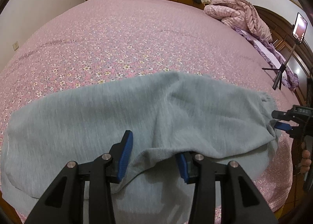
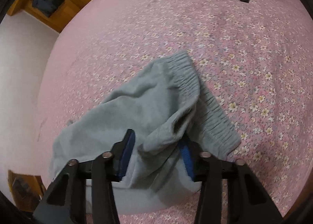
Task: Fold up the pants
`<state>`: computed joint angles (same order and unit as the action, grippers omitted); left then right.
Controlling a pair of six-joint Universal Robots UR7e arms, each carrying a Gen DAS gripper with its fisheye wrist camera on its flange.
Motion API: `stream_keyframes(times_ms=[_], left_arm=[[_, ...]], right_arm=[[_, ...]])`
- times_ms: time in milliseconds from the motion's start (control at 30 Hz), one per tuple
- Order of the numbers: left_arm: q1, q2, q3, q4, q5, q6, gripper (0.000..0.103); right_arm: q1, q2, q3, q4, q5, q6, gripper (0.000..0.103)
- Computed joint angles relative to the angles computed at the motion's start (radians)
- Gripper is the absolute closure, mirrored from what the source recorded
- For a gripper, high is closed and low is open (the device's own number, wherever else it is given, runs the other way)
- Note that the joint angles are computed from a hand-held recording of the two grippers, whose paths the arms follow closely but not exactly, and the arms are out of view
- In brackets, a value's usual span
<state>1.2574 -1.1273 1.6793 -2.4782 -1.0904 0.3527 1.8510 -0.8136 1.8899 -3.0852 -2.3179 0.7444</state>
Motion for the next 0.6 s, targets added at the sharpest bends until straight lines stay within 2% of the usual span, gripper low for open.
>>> stream_keyframes(times_ms=[33, 67, 133, 333, 433, 600], left_arm=[[0.003, -0.003, -0.001, -0.001, -0.009, 0.004, 0.077], [0.004, -0.007, 0.001, -0.003, -0.014, 0.007, 0.096], [0.003, -0.021, 0.005, -0.014, -0.024, 0.011, 0.096], [-0.032, -0.105, 0.059, -0.024, -0.022, 0.052, 0.097], [-0.057, -0.16, 0.114, -0.03, 0.005, 0.085, 0.098], [-0.077, -0.218, 0.184, 0.061, 0.064, 0.083, 0.098]], right_arm=[[-0.001, -0.001, 0.002, -0.003, -0.005, -0.004, 0.087], [0.004, -0.01, 0.016, -0.012, -0.013, -0.005, 0.088], [0.004, -0.032, 0.057, -0.073, 0.0, -0.041, 0.092], [0.009, -0.116, 0.16, -0.174, 0.051, -0.122, 0.094], [0.017, -0.149, 0.203, -0.195, 0.062, -0.153, 0.094], [-0.009, -0.162, 0.256, -0.226, 0.082, -0.198, 0.094]])
